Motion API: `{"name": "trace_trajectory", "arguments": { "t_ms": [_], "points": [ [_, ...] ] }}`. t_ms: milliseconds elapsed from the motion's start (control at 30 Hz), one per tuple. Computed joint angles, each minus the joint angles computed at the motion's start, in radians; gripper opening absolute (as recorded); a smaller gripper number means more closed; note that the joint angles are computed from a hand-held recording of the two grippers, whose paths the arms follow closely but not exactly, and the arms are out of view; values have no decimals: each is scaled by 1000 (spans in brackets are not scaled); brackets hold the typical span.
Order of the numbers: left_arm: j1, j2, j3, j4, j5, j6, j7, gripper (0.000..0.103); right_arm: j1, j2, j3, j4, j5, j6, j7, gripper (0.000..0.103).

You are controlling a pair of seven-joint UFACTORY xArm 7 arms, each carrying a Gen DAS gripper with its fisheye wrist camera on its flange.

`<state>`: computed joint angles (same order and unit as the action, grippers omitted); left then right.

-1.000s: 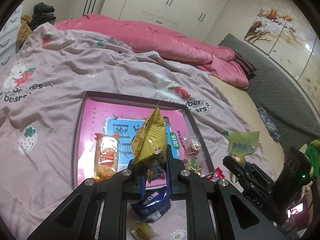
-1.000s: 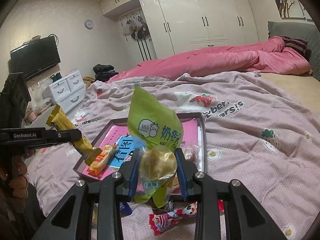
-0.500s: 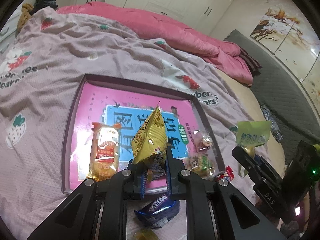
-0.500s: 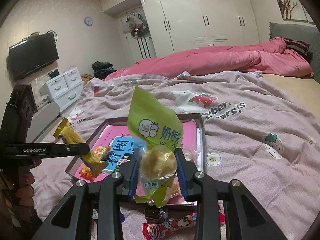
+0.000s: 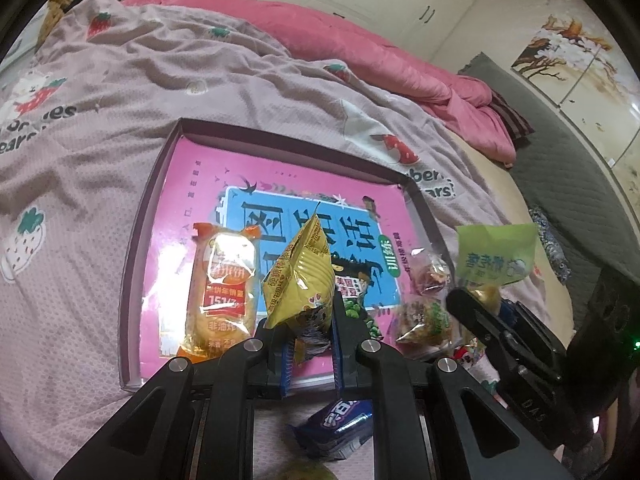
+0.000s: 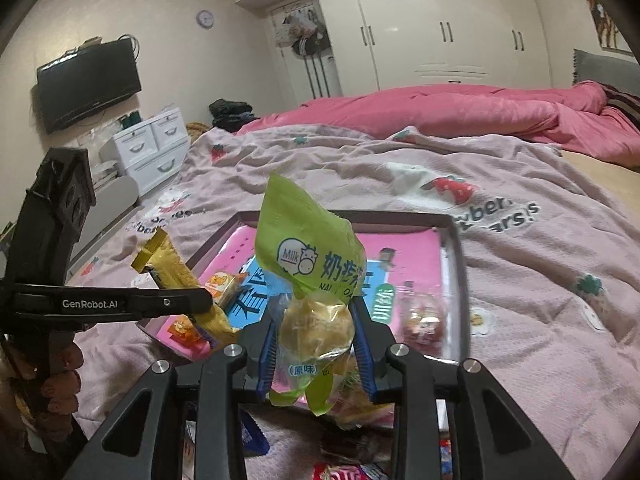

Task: Organize snacks
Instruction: 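Lift both held snacks and carry them over the tray, then lower both snacks onto the pink book and open both grippers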

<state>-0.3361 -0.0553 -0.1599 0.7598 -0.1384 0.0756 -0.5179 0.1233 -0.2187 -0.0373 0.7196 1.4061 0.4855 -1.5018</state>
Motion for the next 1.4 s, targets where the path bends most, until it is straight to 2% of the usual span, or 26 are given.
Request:
{"name": "trace_trajectory", "arguments": {
  "t_ms": [233,333,467,867,1100,1400],
  "points": [
    [-4,16,5,8,-36,9,33,16,11,44,22,20,-18,-18,-8,34],
    [2,19,4,9,-29,9,28,16,18,55,32,22,-12,-40,-29,34],
    [-2,21,6,5,-70,5,62,15,28,68,46,22,-24,-76,-37,34],
    [-4,32,5,0,-121,-10,104,16,45,98,60,22,-60,-127,-20,34],
    [-5,31,4,-3,-152,-11,131,16,51,108,63,19,-81,-125,-11,34],
    [-6,32,5,-6,-175,-16,147,16,41,110,57,25,-88,-75,11,36]
  ]
}}
